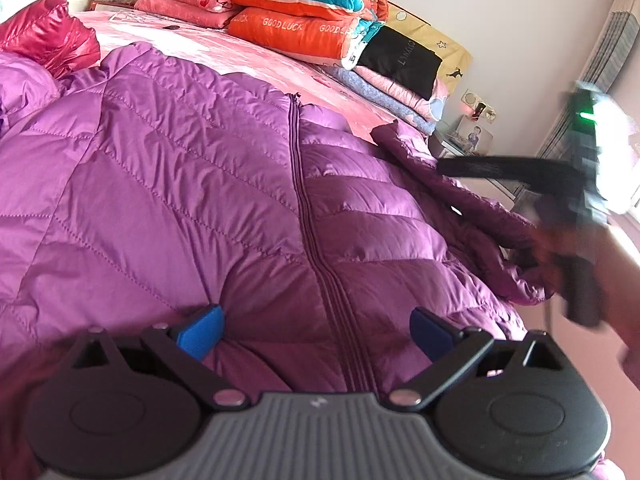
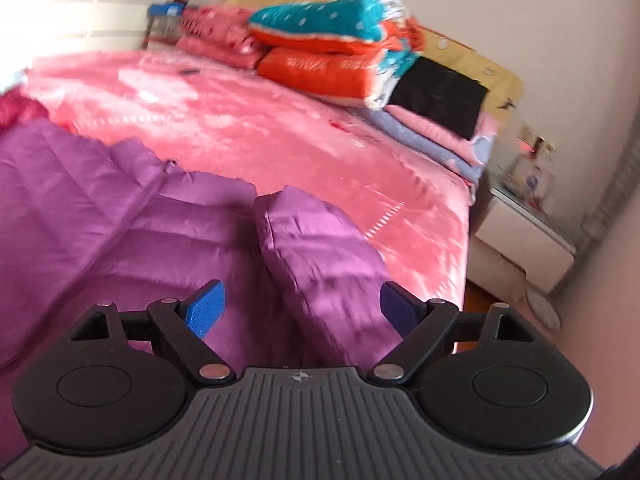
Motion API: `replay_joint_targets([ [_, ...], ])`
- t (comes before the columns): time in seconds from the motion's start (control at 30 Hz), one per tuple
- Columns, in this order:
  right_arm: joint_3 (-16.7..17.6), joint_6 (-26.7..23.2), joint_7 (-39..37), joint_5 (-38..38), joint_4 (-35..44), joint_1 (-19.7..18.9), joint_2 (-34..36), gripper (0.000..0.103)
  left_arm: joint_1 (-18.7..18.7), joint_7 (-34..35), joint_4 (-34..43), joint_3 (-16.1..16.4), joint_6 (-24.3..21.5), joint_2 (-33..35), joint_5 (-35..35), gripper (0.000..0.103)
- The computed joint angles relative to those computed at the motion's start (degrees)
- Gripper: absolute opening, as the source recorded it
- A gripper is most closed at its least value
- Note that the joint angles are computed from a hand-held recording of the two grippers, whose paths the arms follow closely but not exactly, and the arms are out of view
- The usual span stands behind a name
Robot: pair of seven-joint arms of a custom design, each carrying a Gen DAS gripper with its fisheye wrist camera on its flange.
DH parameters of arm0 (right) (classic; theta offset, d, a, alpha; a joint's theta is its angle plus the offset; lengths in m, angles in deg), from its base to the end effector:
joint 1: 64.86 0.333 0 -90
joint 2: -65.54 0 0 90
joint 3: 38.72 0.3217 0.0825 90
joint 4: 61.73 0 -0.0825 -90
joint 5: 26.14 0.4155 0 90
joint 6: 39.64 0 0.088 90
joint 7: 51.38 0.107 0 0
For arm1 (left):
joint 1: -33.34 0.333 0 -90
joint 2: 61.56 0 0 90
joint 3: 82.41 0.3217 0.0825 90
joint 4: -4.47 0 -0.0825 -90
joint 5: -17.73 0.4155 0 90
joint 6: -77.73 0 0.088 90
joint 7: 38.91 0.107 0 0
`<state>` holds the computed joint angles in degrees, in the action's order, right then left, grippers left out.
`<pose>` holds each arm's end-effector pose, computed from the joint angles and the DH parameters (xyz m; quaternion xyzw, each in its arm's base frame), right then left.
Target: Fold large clothes
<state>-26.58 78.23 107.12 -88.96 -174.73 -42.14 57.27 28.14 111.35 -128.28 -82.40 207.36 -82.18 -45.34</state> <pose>0.4965 0.2955 0.5807 -0.5651 0.6511 -0.4839 0.1502 0.4972 -0.0687 0.5208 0.4414 -0.7661 0.4671 0.0111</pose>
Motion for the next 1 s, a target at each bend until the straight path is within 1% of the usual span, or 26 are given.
replay_joint_targets([
  [0.03,-0.57,-0.06,-1.60,0.01,1.84,-0.54,2.11,0.103,0.05,-0.41,0.20,0.09,-0.30,0.12,0.03,0.099],
  [0.07,-1.34,-0.14,-3.79,0.57,3.74,-0.92,4.18,0.099,0.13,-0.81,0.45,0.20,-0.67,0.28,0.07,0.099],
  [0.1,-1.90,-0.84,-5.81,1.56,5.12,-0.97,5.57,0.091,0.22,-1.24,0.68,0.29,-1.00,0.46,0.02,0.099],
  [0.13,-2.47,-1.76,-7.29,1.74,6.46,-1.00,7.25,0.085,0.34,-1.87,0.97,0.37,-1.38,0.66,-0.02,0.098],
  [0.2,-3.41,-3.98,-9.31,0.96,7.93,-0.57,9.52,0.056,0.67,-3.21,1.64,0.57,-2.41,1.03,-0.08,0.098],
  [0.23,-3.89,-4.30,-9.49,0.52,8.00,-0.34,10.02,0.051,0.86,-3.94,2.01,0.73,-2.99,1.23,-0.28,0.098],
  [0.3,-4.36,-4.87,-8.16,-0.19,7.75,0.31,9.87,0.036,1.30,-5.22,2.69,0.93,-3.51,1.63,-0.99,0.098],
  [0.33,-4.58,-4.51,-6.41,-0.93,7.37,0.45,9.54,0.032,1.52,-5.51,2.85,1.02,-3.19,1.68,-1.77,0.098],
  [0.37,-4.54,-4.48,-3.99,-1.97,7.27,0.72,9.36,0.023,1.68,-5.49,2.97,1.09,-2.70,1.63,-2.64,0.098],
  [0.4,-4.55,-4.04,-1.47,-3.11,7.23,0.88,9.20,0.019,1.79,-5.13,3.03,1.20,-2.07,1.50,-3.65,0.098],
  [0.47,-4.28,-2.90,2.88,-5.54,6.59,1.28,7.74,0.016,1.95,-3.64,3.32,1.38,-0.30,1.22,-5.67,0.098],
  [0.57,-3.88,2.40,6.85,-8.78,8.50,1.28,7.70,0.015,1.81,0.49,2.93,1.49,4.58,0.16,-9.93,0.098],
  [0.63,-3.79,7.70,8.21,-10.55,11.24,1.41,8.97,0.015,1.60,3.11,2.62,1.10,9.49,-0.34,-12.48,0.098],
  [0.7,-4.11,15.01,9.57,-12.99,14.03,1.59,10.73,0.015,1.30,4.71,2.68,0.76,14.32,-0.35,-14.52,0.098],
  [0.83,-5.38,26.49,11.89,-15.67,21.90,3.22,16.81,0.015,0.95,4.72,3.72,0.95,20.35,0.45,-17.27,0.098],
  [0.9,-6.61,31.94,11.69,-16.20,25.29,4.15,19.98,0.015,0.86,5.51,4.31,0.95,23.62,0.93,-19.28,0.098],
  [1.0,-7.16,35.17,6.08,-12.02,29.52,5.88,24.63,0.015,1.00,7.60,5.71,1.28,27.08,2.12,-22.83,0.098],
])
